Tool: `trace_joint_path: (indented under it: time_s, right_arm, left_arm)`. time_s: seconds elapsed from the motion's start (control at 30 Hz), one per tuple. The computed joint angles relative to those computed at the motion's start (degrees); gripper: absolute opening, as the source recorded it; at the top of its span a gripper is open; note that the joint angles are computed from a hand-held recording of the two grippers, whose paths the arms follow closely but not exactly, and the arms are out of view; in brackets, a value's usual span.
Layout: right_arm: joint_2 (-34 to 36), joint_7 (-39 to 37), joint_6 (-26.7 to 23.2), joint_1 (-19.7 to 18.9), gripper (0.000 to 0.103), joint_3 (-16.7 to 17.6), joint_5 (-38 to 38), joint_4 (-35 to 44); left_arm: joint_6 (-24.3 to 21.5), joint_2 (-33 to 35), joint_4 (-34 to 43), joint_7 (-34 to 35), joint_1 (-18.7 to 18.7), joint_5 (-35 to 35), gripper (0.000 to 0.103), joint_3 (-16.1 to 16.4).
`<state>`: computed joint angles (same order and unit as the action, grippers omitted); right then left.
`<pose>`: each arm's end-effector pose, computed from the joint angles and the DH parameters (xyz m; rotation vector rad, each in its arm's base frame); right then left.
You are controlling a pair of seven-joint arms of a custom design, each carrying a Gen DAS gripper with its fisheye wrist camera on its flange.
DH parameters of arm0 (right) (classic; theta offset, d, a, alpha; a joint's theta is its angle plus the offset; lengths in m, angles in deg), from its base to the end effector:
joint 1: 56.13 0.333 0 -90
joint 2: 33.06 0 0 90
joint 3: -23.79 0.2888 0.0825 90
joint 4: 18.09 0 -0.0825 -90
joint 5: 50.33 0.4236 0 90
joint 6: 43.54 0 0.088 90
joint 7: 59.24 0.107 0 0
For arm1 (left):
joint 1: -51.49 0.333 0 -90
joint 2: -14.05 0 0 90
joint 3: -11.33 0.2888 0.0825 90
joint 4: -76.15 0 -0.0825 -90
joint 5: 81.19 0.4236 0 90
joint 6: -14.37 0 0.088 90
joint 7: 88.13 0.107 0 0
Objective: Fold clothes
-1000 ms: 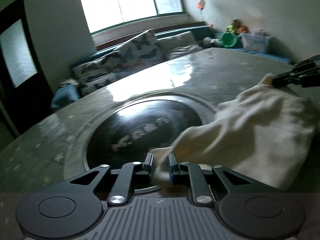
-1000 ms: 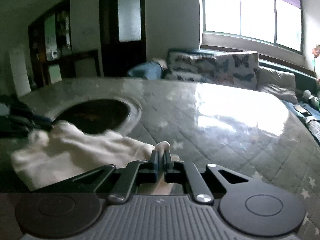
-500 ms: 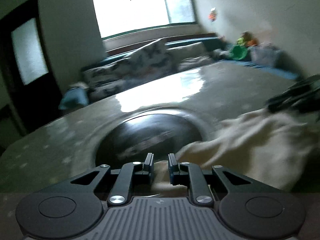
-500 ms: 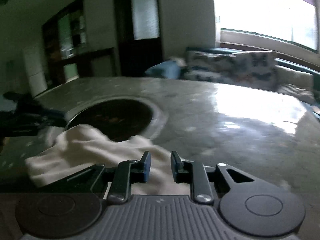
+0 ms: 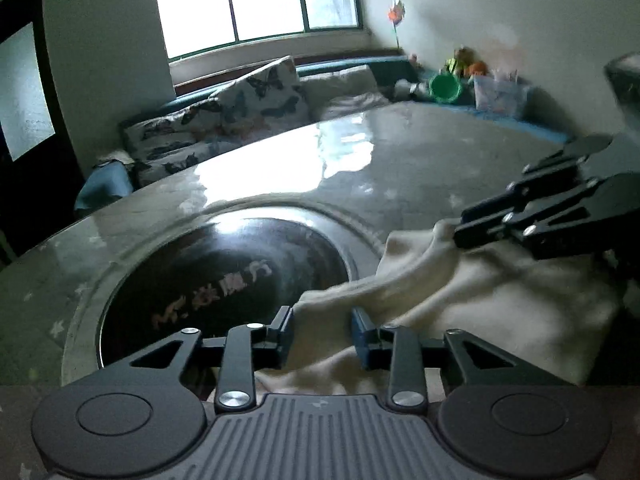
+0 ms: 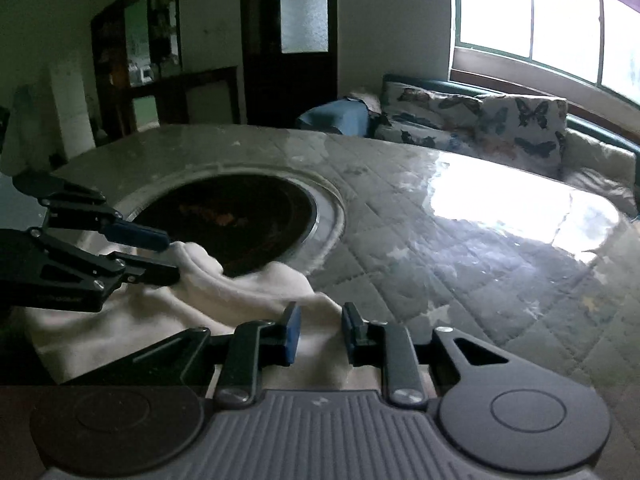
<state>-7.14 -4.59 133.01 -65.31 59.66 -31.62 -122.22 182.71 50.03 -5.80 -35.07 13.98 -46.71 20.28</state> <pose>0.6663 0.2513 0.3806 -1.9946 1.0623 -0.4782 0.6549 -0.4297 0.3833 -1.2484 2.0202 -0.9248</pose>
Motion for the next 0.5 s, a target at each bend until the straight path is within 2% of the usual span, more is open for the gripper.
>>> trace_joint_path:
  time_s: [0.03,0.07,0.13,0.17,0.2,0.27,0.37,0.4,0.43,0.47,0.5]
  right_arm:
    - [1.0,-1.4,-0.8,-2.1,0.026,2.4,1.1,0.9]
    - [1.7,-1.9,-1.6,-2.8,0.028,3.2,1.9,1.8]
    - [3.4,-2.6,-4.7,-3.1,0.033,3.6,3.7,4.6]
    - [4.0,-2.2,-6.2,-2.2,0.040,2.6,4.3,6.1]
    - [4.6,-1.7,-7.9,-1.3,0.042,1.6,4.8,7.5]
    - [5.8,-0.1,-11.5,0.6,0.042,-0.9,5.7,10.3]
    - [7.0,-0.2,-16.4,1.3,0.041,-2.4,8.6,13.2]
    - [7.0,-1.7,-17.3,1.1,0.039,-2.4,9.6,13.3]
    - [6.8,-3.0,-18.0,1.1,0.027,-2.6,10.4,13.4]
    - [6.5,-4.0,-18.1,1.3,0.018,-2.8,11.3,13.2]
    - [5.6,-5.1,-16.6,1.8,0.013,-3.3,12.0,12.1]
  left_arm:
    - [0.7,-0.2,-0.2,-1.0,-0.3,0.3,0.035,0.6]
    - [1.3,-0.5,-0.4,-2.0,-0.6,0.6,0.037,1.3]
    - [0.3,0.1,0.7,0.6,2.3,-2.7,0.039,-2.1]
    - [-0.4,0.5,1.3,2.8,4.0,-4.9,0.043,-4.2]
    - [-1.2,0.9,2.0,4.9,5.5,-7.0,0.049,-6.1]
    - [-2.6,1.6,3.0,9.3,8.0,-11.3,0.055,-9.4]
    - [-3.0,2.3,3.5,14.9,11.3,-17.8,0.056,-13.5]
    - [-2.2,2.2,3.1,15.8,11.4,-18.9,0.055,-13.5]
    - [-1.1,2.0,2.5,16.4,11.3,-19.7,0.052,-13.3]
    - [-0.2,1.9,2.0,17.2,11.2,-20.5,0.035,-13.2]
    - [0.8,1.7,1.4,17.9,11.2,-21.3,0.027,-13.1]
